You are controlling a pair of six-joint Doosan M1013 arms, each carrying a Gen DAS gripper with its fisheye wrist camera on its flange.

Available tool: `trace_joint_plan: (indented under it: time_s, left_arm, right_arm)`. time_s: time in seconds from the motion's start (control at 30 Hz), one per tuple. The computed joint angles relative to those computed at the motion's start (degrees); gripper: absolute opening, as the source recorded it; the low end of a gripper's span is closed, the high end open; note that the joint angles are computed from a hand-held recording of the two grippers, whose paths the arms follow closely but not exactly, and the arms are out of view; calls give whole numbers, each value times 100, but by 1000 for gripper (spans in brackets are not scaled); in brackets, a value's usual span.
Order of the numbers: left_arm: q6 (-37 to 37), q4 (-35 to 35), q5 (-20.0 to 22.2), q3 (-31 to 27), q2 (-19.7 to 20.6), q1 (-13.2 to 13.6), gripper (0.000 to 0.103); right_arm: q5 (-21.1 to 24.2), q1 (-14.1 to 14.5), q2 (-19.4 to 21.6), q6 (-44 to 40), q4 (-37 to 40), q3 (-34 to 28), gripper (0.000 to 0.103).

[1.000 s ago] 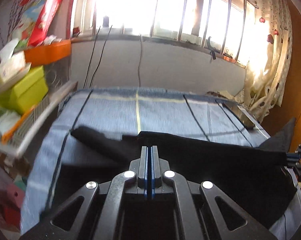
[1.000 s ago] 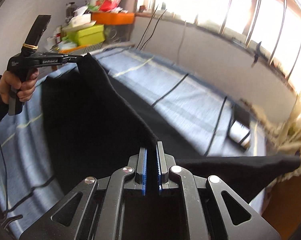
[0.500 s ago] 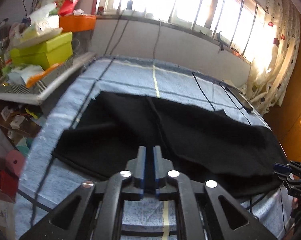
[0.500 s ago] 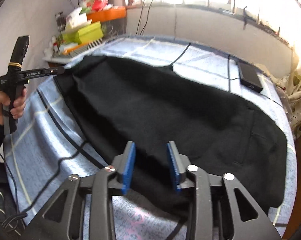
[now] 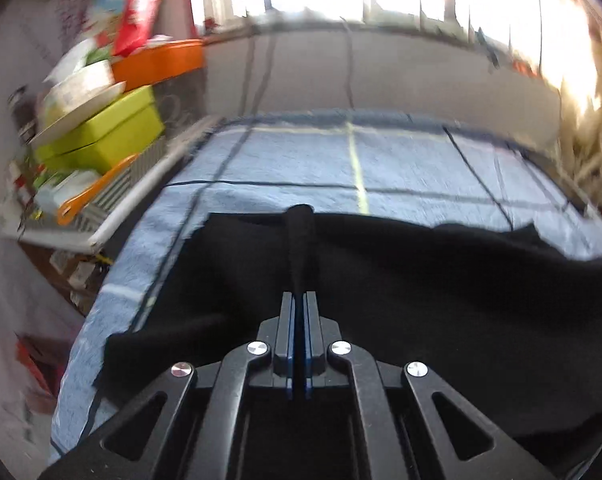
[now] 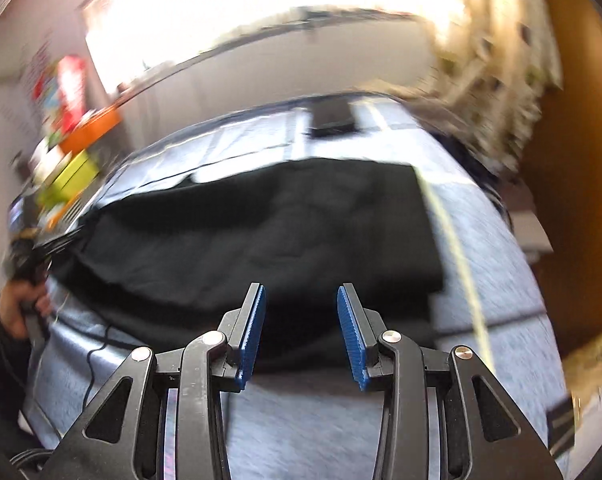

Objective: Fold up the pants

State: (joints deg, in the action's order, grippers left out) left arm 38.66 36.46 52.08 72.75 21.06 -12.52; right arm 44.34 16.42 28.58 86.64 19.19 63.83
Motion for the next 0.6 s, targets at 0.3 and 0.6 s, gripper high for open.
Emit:
trace_joint_plan:
  time_s: [0.3, 0.6]
  left_arm:
    - [-673, -684, -723, 739, -525, 266, 9]
    - [-553, -1872, -759, 606, -431, 520, 29]
  right_arm:
    - [15, -320, 83, 652, 947, 82, 46]
    - [20, -288, 268, 1593, 642, -199, 48]
